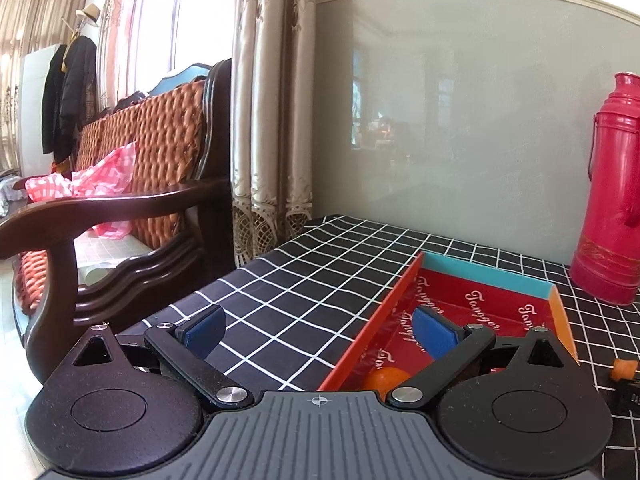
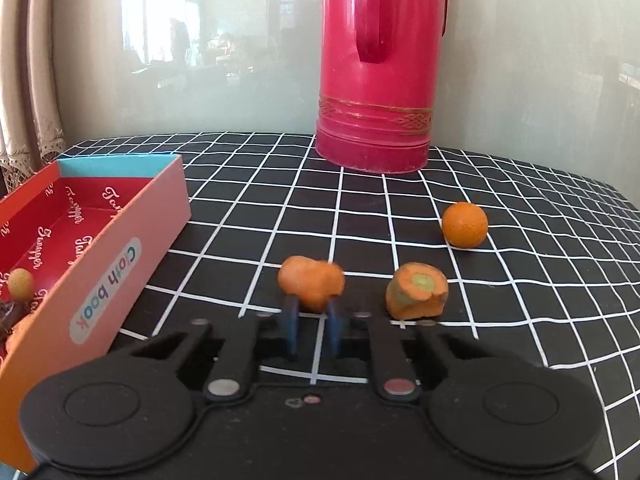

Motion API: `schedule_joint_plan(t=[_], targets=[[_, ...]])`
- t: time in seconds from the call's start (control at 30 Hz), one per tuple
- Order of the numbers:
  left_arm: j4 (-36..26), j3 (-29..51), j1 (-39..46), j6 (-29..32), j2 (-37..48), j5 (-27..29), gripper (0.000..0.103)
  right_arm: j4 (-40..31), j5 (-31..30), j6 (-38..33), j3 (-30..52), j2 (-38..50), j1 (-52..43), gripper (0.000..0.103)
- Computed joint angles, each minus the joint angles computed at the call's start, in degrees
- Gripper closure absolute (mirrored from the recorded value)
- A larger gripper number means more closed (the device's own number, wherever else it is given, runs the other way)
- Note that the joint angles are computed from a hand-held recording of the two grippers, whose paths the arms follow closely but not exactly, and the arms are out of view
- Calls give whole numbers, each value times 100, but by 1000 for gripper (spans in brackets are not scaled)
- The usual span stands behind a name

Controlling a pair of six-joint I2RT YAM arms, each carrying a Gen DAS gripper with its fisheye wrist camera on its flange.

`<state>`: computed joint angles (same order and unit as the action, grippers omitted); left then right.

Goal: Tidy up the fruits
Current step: 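Lower the right gripper onto the elongated carrot piece and close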

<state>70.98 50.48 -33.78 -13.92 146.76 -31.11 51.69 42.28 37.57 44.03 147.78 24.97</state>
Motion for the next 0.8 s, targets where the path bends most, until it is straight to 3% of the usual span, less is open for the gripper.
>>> schedule_joint_plan(t=[0.07,0.6,0.8], targets=[[-20,-14,44,-39,-13,22,4,45,-11,-17,-22,1,11,103],[-119,-8,63,-167,-38,-62,4,1406,372,-588,-671,-153,445,103],[-136,-3,48,-210,-56,-100,4,1914,180,-612,-978,-145,395,103]])
